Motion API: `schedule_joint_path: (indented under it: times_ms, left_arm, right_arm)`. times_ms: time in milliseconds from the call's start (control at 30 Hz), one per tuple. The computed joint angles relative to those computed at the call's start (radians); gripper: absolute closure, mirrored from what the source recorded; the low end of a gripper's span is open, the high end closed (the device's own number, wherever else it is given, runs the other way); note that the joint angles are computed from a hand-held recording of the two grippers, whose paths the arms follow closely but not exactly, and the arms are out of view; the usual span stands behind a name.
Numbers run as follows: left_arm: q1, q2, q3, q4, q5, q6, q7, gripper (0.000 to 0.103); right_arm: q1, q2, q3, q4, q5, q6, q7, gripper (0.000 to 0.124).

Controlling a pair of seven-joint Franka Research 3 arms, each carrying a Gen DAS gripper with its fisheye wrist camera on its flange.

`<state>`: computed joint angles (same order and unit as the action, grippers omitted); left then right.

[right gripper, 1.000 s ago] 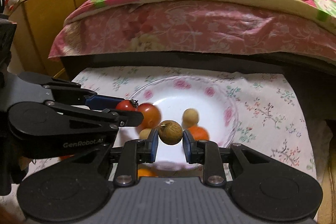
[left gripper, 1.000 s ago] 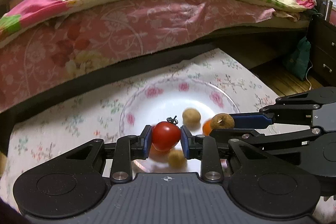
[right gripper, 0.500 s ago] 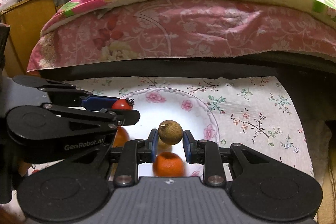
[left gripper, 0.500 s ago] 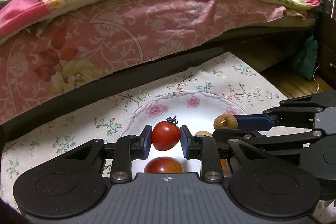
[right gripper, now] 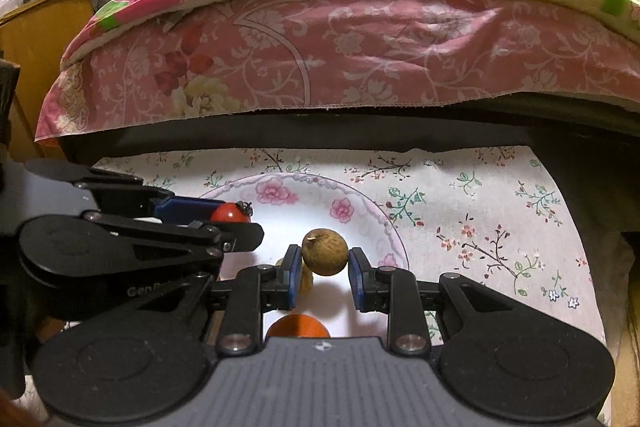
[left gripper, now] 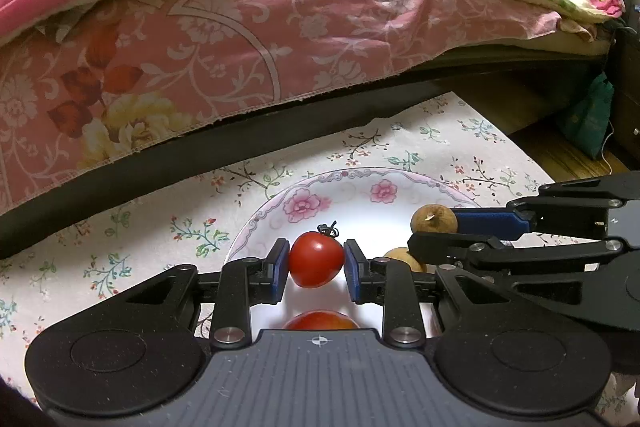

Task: Organize fruits
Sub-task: 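Carry the red tomato and brown fruit over the plate and open both grippers, then withdraw both open grippers from the plate toward the remaining fruits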

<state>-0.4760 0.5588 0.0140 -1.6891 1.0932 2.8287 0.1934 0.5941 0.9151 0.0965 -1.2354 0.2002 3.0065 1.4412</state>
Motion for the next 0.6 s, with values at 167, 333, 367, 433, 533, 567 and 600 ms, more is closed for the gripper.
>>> schedule_joint_path:
  times_ms: [167,333,367,433,533,567,600]
  left_arm:
    - [-0.005,-0.001,0.001,0.002,-0.002,-0.017,-0.005,0.064]
    - [-0.006,-0.008,0.002,-0.005,0.009,-0.023,-0.019,0.061]
    - [-0.007,-0.010,0.002,-0.007,0.014,-0.023,-0.025,0.061]
    - [-0.008,-0.019,0.004,-0.015,0.026,-0.023,-0.040,0.060]
    - [-0.008,-0.036,0.003,-0.028,0.051,-0.028,-0.064,0.059]
    - [-0.007,-0.042,0.000,-0.033,0.058,-0.029,-0.069,0.059]
    - [-0.006,-0.050,-0.002,-0.038,0.066,-0.032,-0.073,0.059]
  right_arm:
    - [0.006,0.000,-0.008,-0.001,0.002,0.004,0.010,0.097]
    - [0.006,0.000,-0.009,0.002,0.003,-0.004,0.022,0.097]
    - [0.005,0.000,-0.008,0.003,0.003,-0.006,0.022,0.097]
    - [0.007,0.001,-0.012,0.008,-0.001,-0.010,0.024,0.097]
    - [0.012,-0.009,-0.016,-0.005,-0.004,0.004,0.027,0.097]
    - [0.014,-0.015,-0.019,-0.012,-0.004,0.010,0.031,0.097]
    - [0.015,-0.022,-0.019,-0.021,-0.004,0.016,0.032,0.097]
